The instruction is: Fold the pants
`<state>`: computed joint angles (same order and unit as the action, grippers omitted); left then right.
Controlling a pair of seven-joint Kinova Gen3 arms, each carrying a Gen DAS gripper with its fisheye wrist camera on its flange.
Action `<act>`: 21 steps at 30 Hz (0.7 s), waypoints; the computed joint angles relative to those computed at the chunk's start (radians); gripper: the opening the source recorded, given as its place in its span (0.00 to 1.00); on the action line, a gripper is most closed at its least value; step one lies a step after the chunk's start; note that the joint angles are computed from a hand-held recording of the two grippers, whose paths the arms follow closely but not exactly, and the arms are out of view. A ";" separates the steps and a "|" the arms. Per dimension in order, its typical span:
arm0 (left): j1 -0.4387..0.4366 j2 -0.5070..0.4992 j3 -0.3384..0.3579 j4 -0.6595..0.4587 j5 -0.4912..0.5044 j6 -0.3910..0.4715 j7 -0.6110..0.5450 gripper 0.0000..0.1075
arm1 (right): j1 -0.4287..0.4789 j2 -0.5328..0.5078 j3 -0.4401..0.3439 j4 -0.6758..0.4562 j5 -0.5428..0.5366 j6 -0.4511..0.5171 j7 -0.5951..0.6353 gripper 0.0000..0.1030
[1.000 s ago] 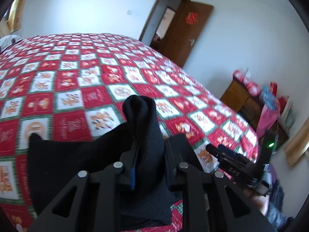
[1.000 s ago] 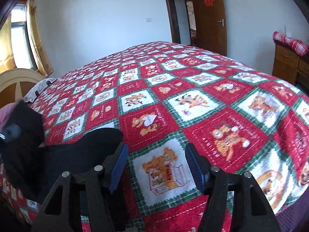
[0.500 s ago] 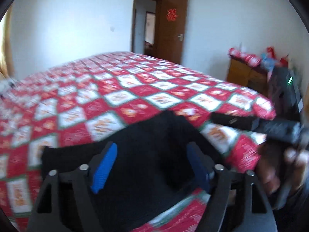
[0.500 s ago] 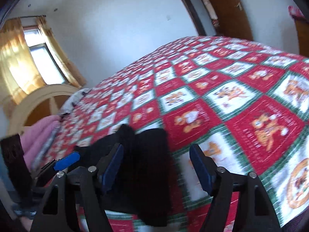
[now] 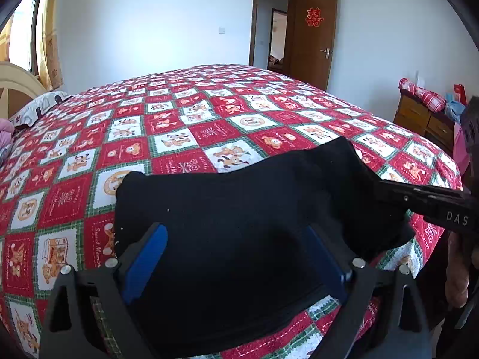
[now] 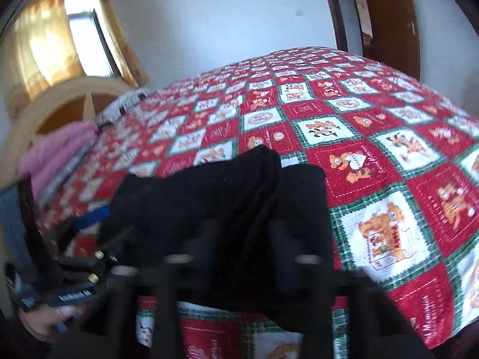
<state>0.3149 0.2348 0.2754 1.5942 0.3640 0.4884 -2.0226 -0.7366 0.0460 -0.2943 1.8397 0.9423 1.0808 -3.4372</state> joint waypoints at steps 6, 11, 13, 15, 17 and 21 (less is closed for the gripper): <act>-0.012 -0.001 0.000 0.003 0.013 0.008 -0.013 0.89 | -0.001 -0.052 -0.026 0.031 0.029 0.038 -0.036 0.11; -0.015 0.011 -0.001 -0.003 0.021 0.019 -0.012 0.89 | -0.005 -0.085 -0.056 0.039 0.053 0.120 -0.077 0.00; -0.009 0.015 -0.005 -0.004 0.013 0.021 -0.003 0.89 | 0.033 -0.103 -0.060 0.055 0.009 0.088 -0.062 0.00; -0.006 0.017 -0.006 -0.003 0.007 0.023 0.001 0.89 | 0.045 -0.110 -0.034 0.059 -0.033 0.036 -0.018 0.00; -0.009 0.014 -0.003 0.000 0.010 0.018 -0.003 0.89 | 0.073 -0.115 -0.046 0.066 -0.038 -0.002 -0.028 0.06; -0.015 0.012 -0.001 0.003 0.018 0.018 -0.007 0.89 | 0.088 -0.123 -0.070 0.091 0.000 -0.052 -0.080 0.78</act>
<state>0.2997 0.2473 0.2743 1.5975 0.3824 0.5061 -2.0293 -0.6486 -0.0767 -0.3642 1.9311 0.9418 1.0292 -3.5168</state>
